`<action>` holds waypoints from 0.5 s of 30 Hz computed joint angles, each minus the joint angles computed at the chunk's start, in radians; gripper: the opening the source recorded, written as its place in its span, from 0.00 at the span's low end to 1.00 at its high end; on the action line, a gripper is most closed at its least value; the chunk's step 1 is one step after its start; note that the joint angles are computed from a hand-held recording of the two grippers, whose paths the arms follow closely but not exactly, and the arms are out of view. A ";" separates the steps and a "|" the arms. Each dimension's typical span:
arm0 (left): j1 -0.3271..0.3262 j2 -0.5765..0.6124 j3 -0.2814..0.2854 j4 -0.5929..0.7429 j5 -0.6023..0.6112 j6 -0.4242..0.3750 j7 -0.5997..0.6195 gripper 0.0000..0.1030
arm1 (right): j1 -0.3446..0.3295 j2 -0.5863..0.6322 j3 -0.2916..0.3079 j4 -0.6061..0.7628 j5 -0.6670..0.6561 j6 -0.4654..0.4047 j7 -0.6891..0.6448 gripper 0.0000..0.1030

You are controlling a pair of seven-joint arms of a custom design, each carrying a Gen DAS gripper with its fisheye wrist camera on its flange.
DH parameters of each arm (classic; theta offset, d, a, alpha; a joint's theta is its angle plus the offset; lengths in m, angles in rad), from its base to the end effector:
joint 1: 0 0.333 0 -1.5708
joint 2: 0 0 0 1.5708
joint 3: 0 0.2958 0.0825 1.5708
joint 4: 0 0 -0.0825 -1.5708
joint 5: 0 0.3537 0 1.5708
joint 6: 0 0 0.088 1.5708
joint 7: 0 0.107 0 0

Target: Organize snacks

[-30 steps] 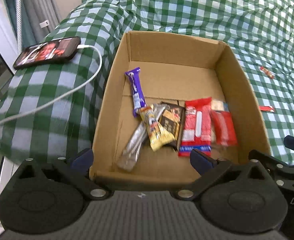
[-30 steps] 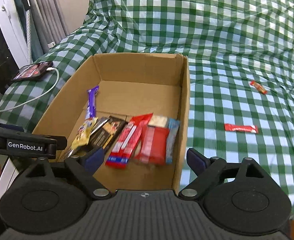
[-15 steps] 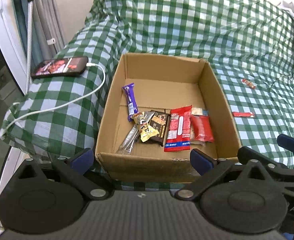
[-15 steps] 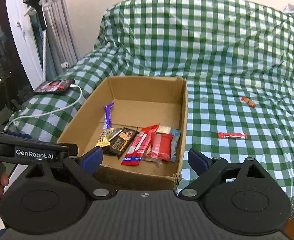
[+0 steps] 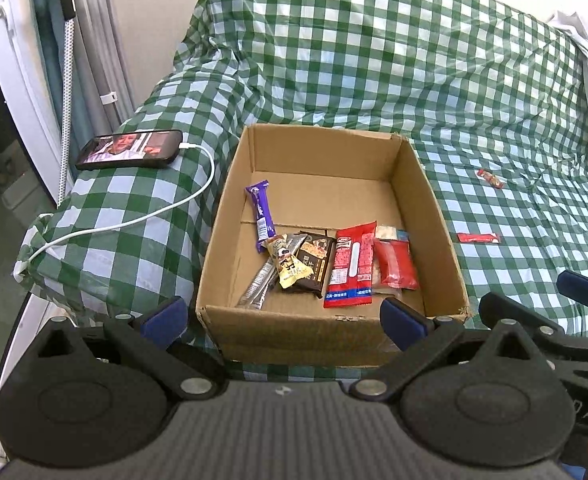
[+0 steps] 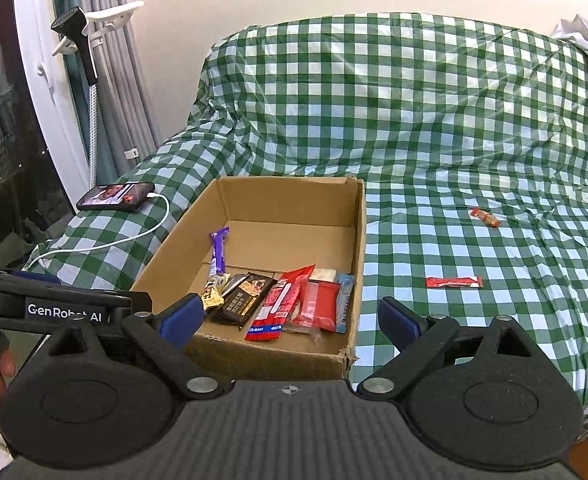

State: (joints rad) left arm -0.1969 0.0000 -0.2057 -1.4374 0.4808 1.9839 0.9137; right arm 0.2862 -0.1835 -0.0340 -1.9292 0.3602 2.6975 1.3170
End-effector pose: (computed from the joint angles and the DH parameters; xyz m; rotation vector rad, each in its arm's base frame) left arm 0.5192 -0.1896 0.7190 -1.9155 1.5926 -0.5164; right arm 0.5144 0.1185 0.6659 -1.7474 1.3484 -0.5411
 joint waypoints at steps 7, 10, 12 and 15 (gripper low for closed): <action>0.000 0.004 0.002 0.008 -0.006 -0.005 0.002 1.00 | -0.001 -0.003 -0.001 -0.002 0.002 0.003 0.001 0.92; -0.001 0.005 0.002 0.010 -0.007 -0.007 0.002 1.00 | -0.001 -0.001 -0.002 0.001 0.002 -0.002 0.001 0.92; 0.000 0.006 0.003 0.011 -0.010 -0.005 0.007 1.00 | -0.003 0.000 0.000 0.002 -0.002 -0.002 0.007 0.92; -0.001 0.013 0.004 0.020 -0.008 -0.008 0.012 1.00 | -0.003 0.001 -0.001 0.003 0.001 -0.004 0.004 0.92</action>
